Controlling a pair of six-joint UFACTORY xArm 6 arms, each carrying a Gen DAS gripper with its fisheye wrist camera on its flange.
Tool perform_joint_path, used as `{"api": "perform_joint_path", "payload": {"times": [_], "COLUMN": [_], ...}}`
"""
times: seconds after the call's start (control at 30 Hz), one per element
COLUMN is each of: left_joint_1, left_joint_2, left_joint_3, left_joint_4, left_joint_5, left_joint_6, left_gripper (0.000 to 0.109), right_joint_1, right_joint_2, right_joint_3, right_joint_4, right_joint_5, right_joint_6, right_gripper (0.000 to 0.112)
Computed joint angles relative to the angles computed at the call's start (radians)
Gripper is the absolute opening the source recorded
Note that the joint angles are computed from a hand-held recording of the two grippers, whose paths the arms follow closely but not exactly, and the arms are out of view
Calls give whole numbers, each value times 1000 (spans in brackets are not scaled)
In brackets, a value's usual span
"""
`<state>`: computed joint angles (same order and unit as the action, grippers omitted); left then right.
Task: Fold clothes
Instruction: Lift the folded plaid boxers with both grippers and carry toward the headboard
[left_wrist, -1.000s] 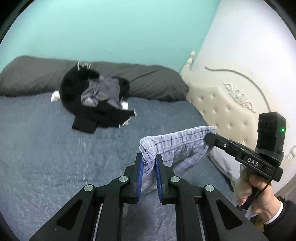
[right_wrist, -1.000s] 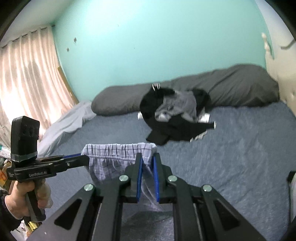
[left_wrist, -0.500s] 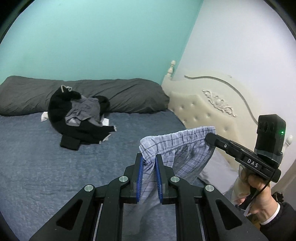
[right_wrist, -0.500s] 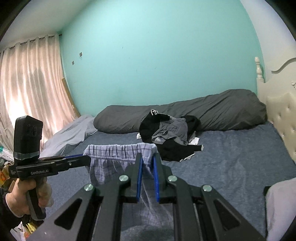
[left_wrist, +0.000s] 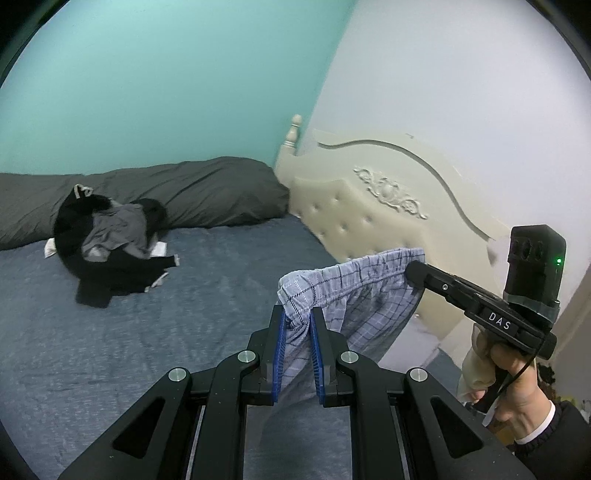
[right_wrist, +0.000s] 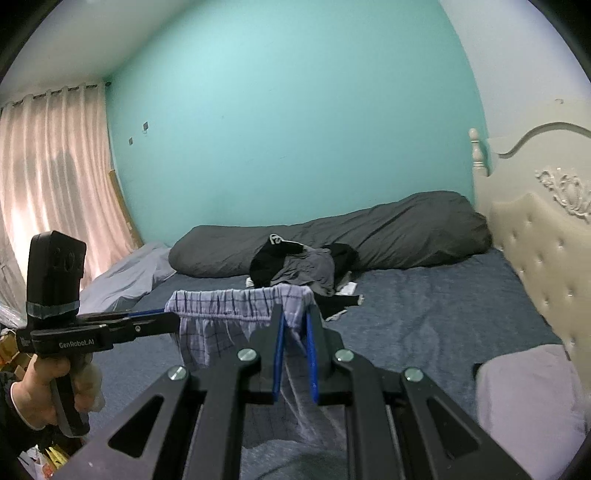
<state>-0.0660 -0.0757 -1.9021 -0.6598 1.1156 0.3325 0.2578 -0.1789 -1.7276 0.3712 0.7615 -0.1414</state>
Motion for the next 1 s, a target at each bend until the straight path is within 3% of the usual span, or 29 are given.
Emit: {"api": "perform_joint_path", "payload": {"times": [0.43,1.0], "left_joint_1": [-235,-478], "left_joint_2": [50,257], "left_joint_3": [-61,-275], "left_joint_4": [66,193], "left_joint_5": [-33,-35], "left_joint_6": [-97,-219], "left_gripper": [14,14], "right_joint_1": [-276,-654], "right_joint_2": [-171,-230], "right_joint_3": [102,188], "right_joint_4": [139,373], "right_joint_5": [140,299], "right_joint_6": [-160,-379], "right_gripper": [10,10]}}
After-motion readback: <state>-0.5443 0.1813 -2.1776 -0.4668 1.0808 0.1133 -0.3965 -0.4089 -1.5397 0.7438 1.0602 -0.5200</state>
